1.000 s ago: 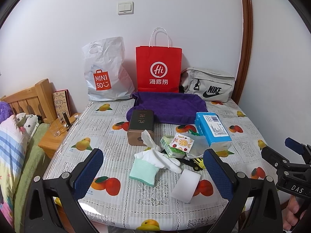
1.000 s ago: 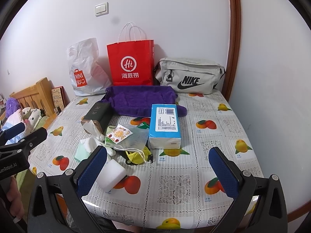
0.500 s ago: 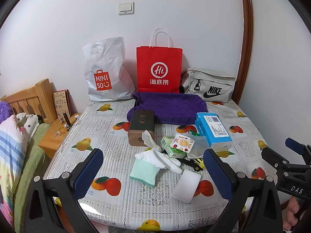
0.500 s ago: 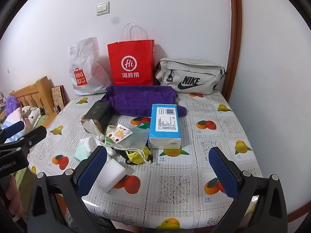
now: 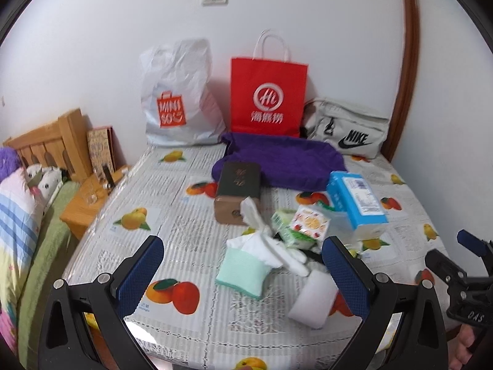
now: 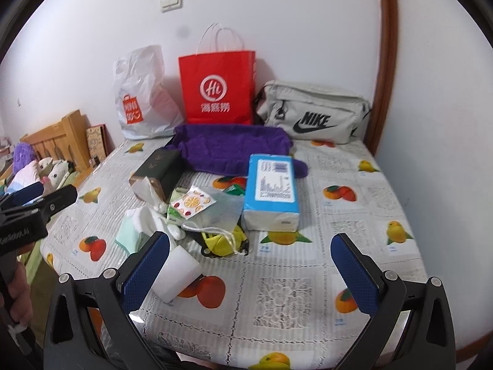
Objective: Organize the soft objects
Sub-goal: 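Grasp the white sponge with the right tool while the left tool grasps the mint-green glove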
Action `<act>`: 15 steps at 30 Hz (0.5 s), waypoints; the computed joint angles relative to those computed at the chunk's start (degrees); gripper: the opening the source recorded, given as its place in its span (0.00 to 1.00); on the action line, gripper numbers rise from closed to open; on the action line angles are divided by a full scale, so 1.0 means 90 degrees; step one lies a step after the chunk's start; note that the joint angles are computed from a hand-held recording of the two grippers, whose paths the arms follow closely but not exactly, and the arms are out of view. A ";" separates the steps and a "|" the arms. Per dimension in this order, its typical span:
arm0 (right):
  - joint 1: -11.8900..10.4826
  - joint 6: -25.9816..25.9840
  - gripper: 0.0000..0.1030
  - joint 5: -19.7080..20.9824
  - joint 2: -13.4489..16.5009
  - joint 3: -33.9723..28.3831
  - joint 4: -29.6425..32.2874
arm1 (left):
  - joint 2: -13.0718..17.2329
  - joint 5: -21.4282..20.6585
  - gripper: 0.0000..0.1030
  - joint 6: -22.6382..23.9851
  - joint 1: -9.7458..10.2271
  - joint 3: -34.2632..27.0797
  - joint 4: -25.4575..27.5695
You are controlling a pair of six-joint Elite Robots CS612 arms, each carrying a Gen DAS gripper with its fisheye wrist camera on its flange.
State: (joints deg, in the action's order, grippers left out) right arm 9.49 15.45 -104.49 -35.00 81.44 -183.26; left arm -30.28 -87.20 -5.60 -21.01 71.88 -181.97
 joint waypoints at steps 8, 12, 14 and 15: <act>-0.0070 -0.0750 1.00 0.1229 0.0527 -0.0396 -0.0092 | 0.0367 0.0090 1.00 -0.0311 0.0140 -0.0494 0.0719; -0.0081 -0.0986 1.00 0.1757 0.0799 -0.0616 -0.0118 | 0.0518 0.0065 1.00 -0.0448 0.0189 -0.0703 0.1025; -0.0075 -0.1151 1.00 0.1918 0.0925 -0.0749 -0.0037 | 0.0581 0.0117 1.00 -0.0455 0.0191 -0.0777 0.1146; -0.0080 -0.1226 1.00 0.2011 0.0958 -0.0772 -0.0005 | 0.0614 0.0097 1.00 -0.0442 0.0200 -0.0820 0.1191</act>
